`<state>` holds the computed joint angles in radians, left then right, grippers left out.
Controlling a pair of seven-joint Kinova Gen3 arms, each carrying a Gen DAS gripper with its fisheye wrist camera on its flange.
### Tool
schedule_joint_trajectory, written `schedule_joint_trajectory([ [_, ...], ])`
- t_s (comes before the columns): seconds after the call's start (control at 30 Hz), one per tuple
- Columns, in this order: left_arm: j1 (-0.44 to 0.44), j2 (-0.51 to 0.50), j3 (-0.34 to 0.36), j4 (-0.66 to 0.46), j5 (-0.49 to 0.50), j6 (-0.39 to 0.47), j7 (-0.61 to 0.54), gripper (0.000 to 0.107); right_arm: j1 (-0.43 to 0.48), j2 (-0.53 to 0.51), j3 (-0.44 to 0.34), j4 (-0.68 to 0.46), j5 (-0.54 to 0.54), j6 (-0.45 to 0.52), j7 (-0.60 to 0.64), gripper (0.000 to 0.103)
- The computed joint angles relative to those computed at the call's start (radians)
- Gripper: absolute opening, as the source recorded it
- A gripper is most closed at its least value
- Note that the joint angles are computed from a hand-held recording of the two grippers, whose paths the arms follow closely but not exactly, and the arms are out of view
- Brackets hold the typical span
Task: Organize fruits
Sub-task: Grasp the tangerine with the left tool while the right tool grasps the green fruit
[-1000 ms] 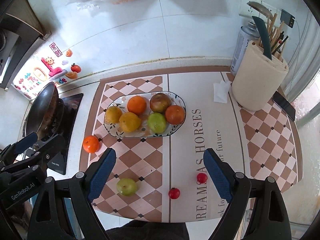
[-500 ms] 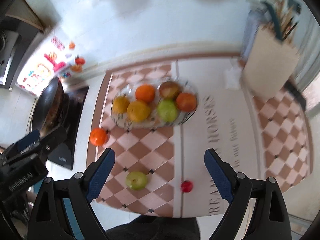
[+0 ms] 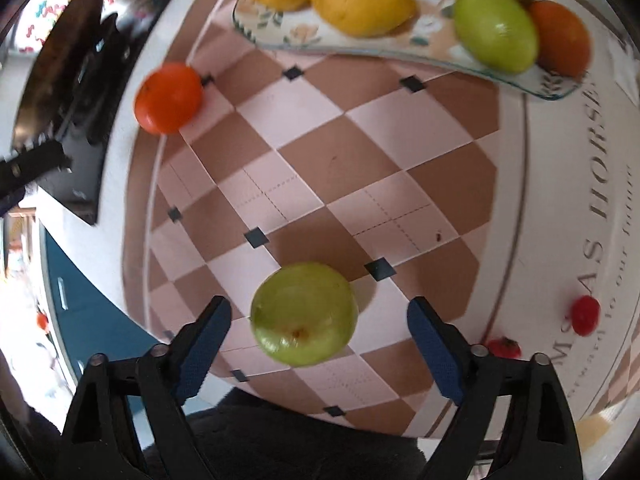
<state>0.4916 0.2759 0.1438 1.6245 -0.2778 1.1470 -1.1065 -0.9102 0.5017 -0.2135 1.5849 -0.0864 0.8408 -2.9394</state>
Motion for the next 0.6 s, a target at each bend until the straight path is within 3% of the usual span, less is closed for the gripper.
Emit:
schedule_joint_trajectory([
  [0.03,-0.010,0.012,-0.003,-0.006,0.012,0.003,-0.004,0.103,0.009,0.007,-0.006,-0.002,-0.006,-0.003,0.013,0.076],
  [0.1,-0.030,0.038,-0.005,-0.022,0.041,0.001,-0.023,0.103,0.029,0.014,-0.018,0.017,-0.027,-0.042,0.044,0.074],
  [0.2,-0.045,0.090,-0.006,-0.059,0.085,0.003,-0.044,0.103,0.039,0.022,-0.023,0.005,-0.035,-0.050,0.091,0.061],
  [0.37,-0.029,0.203,-0.011,-0.158,0.106,0.031,-0.089,0.103,0.027,0.026,-0.011,-0.018,-0.030,-0.019,0.107,0.060],
  [0.6,0.010,0.333,-0.026,-0.249,0.104,0.057,-0.174,0.102,0.054,-0.085,0.002,0.118,-0.039,-0.080,0.057,0.060],
])
